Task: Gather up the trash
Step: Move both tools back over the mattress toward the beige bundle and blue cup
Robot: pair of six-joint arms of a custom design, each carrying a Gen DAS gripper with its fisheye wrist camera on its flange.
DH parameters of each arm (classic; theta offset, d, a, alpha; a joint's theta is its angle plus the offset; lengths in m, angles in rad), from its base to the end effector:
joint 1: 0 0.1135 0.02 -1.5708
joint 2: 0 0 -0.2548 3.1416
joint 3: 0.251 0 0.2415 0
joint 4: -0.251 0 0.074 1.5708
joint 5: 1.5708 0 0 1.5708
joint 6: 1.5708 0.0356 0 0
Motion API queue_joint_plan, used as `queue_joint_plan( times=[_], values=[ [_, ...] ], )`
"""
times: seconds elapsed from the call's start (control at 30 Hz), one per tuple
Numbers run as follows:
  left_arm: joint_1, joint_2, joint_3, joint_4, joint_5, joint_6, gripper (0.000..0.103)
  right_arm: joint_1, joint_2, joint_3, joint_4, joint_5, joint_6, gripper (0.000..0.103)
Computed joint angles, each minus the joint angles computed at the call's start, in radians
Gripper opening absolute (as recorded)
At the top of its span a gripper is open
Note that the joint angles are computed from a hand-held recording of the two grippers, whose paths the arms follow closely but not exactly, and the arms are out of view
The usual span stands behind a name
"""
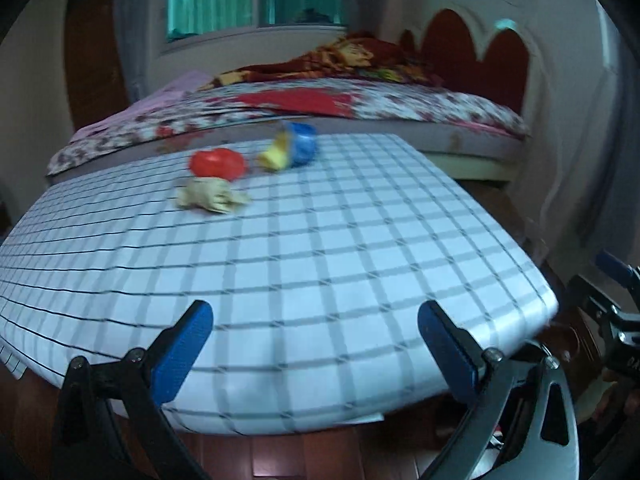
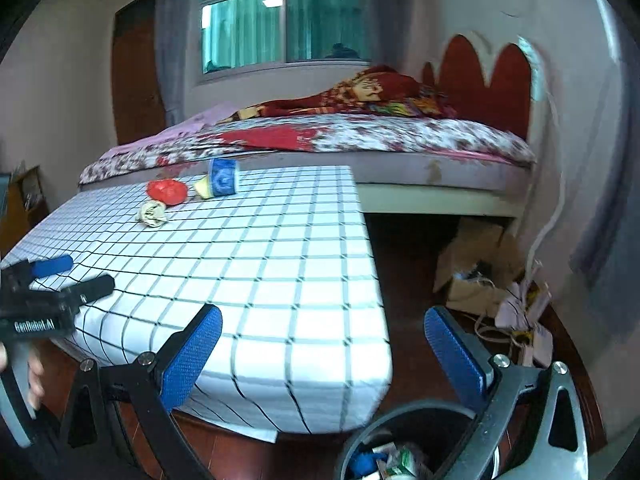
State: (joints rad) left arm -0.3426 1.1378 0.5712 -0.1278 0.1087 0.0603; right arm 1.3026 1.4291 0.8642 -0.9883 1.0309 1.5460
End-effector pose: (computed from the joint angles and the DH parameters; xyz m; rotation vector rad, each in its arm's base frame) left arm 0.2122 -0.0798 0.1998 0.5118 2.2165 -0.2724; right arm 0.0865 0.1995 0.1989 0.2672 2.0976 -0.1565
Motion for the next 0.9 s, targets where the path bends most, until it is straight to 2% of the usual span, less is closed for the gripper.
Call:
queue_joint_plan(
  times=[0.07,0.1,0.17,0.33,0.47,0.57,0.73,0.9],
  values=[
    [0.075,0.064,0.051,0.010,0.032,0.021,0.102,-0.093,-0.047,-0.017,0.189,-0.028,-0.237,0.102],
    [0.107,0.095,0.079,0.014,0.047,0.030,0.102,-0.124,-0.056,-0.026,0.261,-0.046,-0.316,0.102],
    [0.157,0.166,0.140,0.027,0.062,0.038,0.102,-0.221,-0.047,-0.016,0.429,-0.123,-0.527,0.102],
    [0.217,0.374,0.303,0.050,0.074,0.002,0.097,-0.412,0.085,0.088,0.600,-0.271,-0.783,0.102],
    [0.209,0.554,0.453,0.039,0.073,-0.012,0.086,-0.556,0.216,0.173,0.740,-0.418,-0.931,0.102],
    [0.201,0.689,0.588,0.013,0.061,-0.034,0.085,-0.643,0.333,0.274,0.820,-0.517,-1.021,0.102],
    [0.194,0.844,0.769,-0.032,0.042,-0.053,0.083,-0.738,0.518,0.494,0.830,-0.625,-1.109,0.099],
    [0.171,0.966,0.925,-0.107,-0.012,-0.034,0.081,-0.798,0.680,0.704,0.798,-0.694,-1.140,0.096]
  ],
)
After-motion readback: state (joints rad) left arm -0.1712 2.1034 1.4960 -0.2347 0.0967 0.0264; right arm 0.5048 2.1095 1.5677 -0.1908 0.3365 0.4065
